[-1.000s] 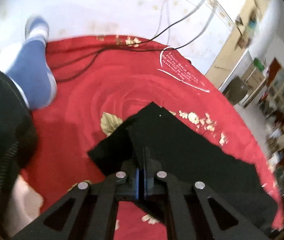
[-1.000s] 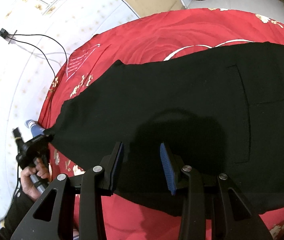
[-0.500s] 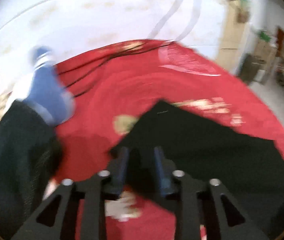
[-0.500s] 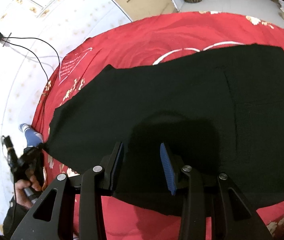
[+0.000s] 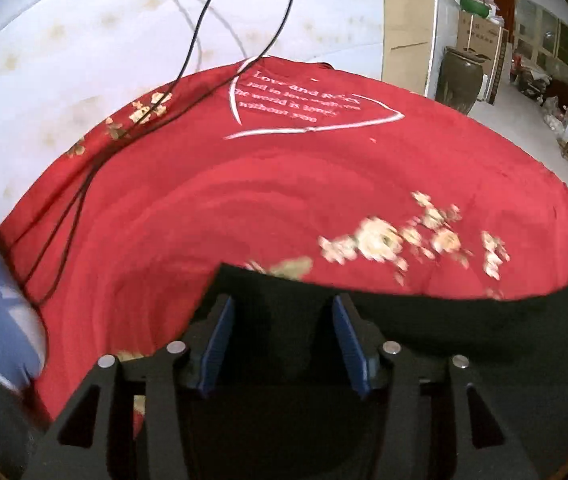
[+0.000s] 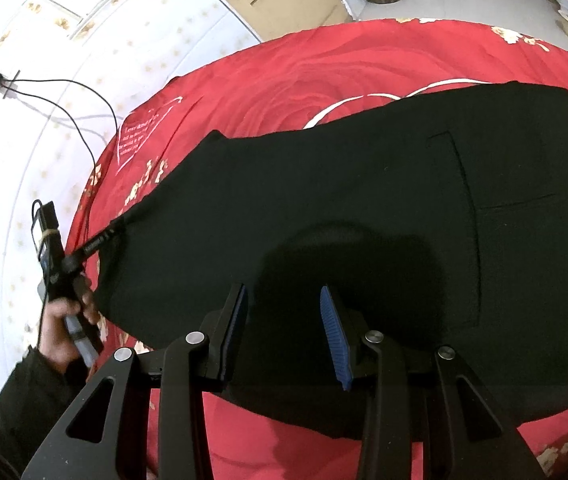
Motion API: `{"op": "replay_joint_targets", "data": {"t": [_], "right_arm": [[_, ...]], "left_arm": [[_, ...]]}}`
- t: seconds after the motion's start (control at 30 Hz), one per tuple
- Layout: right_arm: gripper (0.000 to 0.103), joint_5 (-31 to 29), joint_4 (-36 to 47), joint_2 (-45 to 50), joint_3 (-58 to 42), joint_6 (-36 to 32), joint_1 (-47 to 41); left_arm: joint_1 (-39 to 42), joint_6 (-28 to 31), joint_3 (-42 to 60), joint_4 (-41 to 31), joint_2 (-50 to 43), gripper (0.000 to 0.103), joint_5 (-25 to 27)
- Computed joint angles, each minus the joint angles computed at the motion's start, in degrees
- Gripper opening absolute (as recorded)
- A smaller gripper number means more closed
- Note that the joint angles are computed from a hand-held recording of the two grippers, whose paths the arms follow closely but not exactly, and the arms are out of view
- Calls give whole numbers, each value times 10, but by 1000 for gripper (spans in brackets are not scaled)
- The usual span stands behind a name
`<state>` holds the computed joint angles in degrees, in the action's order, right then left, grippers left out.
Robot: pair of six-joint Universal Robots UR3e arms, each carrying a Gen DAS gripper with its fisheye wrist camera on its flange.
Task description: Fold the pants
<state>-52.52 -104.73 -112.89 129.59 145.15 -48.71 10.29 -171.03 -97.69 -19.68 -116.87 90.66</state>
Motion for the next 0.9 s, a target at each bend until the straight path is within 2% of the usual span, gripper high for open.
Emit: {"op": "replay_joint_targets", "data": {"t": [0.03, 0.1, 0.13, 0.2, 0.33, 0.43, 0.47, 0.5, 0.53, 0.6, 0.7, 0.77, 0.83, 0.9], "right_arm": [[39, 1, -6, -3, 3, 4, -1], [39, 2, -11, -11, 7, 8, -8], [39, 1, -12, -16, 9, 11, -13], [49, 2, -15, -27, 14, 19, -24], [50, -9, 3, -77, 12, 38, -53], [50, -47, 53, -97, -8, 66, -66], [54, -77, 54, -94, -14, 84, -56], [62, -122, 35, -73, -24, 117, -24], [63, -170, 31, -31, -41, 146, 13], [63, -190, 37, -18, -54, 160, 33], [63, -194, 109, -9, -73, 134, 29], [64, -150, 189, -62, -61, 93, -60], [64, -142, 213, -121, -52, 68, -121], [64, -124, 226, -142, -59, 43, -153]], "left_arm": [[3, 0, 7, -12, 1, 59, -1], [-8, 0, -2, 6, 9, 59, 28], [-3, 3, -17, 9, 25, 59, 22], [4, -3, -60, 4, 72, 59, -10], [4, -13, -167, -7, 183, 59, -63], [-4, -17, -219, -36, 251, 59, -100], [-10, -15, -230, -45, 267, 59, -113], [-19, -11, -244, -51, 282, 59, -119], [-32, -11, -244, -57, 283, 59, -116], [-50, -6, -257, -74, 298, 59, -107], [-62, -10, -281, -98, 330, 59, -106], [-54, -9, -300, -111, 363, 59, -116], [-52, -8, -312, -116, 384, 59, -125], [-52, -1, -316, -110, 387, 59, -142]]}}
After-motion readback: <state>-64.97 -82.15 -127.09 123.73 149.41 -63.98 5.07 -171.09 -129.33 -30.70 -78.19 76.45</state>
